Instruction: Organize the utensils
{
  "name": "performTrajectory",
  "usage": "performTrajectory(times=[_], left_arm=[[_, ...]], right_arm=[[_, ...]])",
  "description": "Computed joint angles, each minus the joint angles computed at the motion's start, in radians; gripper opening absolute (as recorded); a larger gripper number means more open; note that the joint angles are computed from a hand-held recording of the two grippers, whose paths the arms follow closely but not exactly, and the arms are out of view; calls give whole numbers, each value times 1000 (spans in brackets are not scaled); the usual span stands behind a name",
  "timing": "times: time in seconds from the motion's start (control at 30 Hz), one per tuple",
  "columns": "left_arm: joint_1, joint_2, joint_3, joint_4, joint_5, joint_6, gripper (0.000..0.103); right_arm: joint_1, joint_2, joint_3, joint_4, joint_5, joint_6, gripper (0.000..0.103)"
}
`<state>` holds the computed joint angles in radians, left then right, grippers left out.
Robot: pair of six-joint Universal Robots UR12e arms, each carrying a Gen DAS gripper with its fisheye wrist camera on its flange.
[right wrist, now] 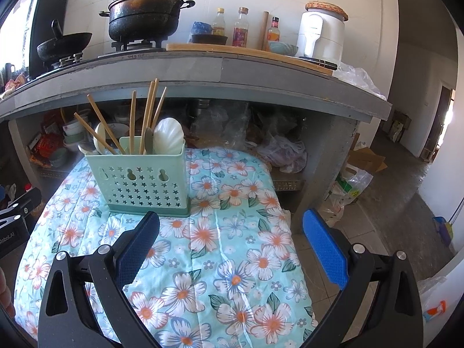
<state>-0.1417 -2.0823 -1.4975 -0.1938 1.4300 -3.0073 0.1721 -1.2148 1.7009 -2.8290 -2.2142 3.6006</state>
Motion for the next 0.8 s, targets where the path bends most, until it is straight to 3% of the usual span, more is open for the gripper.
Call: performTrajectory(times=[0.8], left_arm=[[-2, 2, 1, -10, -1, 1, 95]], right_arm=[[0, -1, -1, -4, 8, -2, 96]])
